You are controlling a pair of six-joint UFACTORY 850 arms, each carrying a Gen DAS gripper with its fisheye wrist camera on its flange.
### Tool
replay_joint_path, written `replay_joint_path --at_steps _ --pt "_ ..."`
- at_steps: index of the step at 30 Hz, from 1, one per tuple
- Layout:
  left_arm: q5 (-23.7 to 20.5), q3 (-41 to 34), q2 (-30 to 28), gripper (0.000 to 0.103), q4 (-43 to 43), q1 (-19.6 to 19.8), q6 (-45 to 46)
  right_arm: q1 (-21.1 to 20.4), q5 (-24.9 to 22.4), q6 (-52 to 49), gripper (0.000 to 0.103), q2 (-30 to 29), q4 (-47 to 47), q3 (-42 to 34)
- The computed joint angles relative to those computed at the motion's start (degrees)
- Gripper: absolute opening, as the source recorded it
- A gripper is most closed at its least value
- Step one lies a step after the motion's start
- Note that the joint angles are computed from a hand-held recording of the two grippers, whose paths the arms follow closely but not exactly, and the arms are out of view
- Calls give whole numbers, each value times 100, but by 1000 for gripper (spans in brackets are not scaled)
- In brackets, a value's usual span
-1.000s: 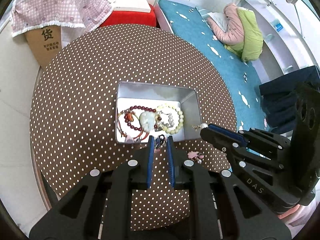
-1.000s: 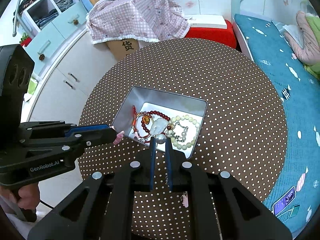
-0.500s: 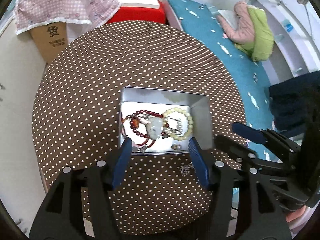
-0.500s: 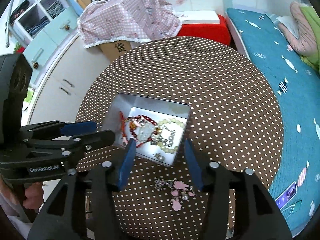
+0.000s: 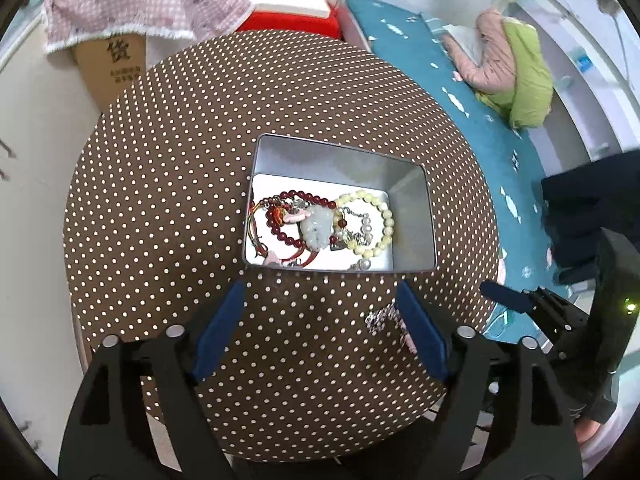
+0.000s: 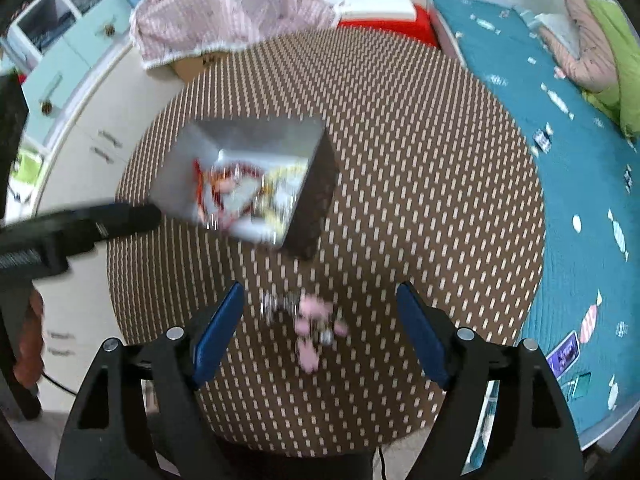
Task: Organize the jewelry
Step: 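Move both tools back to the remaining pink charm keychain on the table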
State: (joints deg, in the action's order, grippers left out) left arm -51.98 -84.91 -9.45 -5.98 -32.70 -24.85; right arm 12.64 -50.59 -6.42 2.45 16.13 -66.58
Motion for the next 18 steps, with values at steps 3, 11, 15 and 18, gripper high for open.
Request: replay_joint_path --at_steps 3,11,15,18 --pt "170 358 276 81 335 -204 -111 9 -163 -170 48 112 163 227" --pt "-49 744 458 81 236 -323 -186 47 -146 -319 21 124 351 541" --pt "-275 743 375 81 253 -372 -210 182 -64 -183 17 67 71 611" --pt "-249 774 353 81 103 -399 -95 349 101 -305 15 115 -138 673"
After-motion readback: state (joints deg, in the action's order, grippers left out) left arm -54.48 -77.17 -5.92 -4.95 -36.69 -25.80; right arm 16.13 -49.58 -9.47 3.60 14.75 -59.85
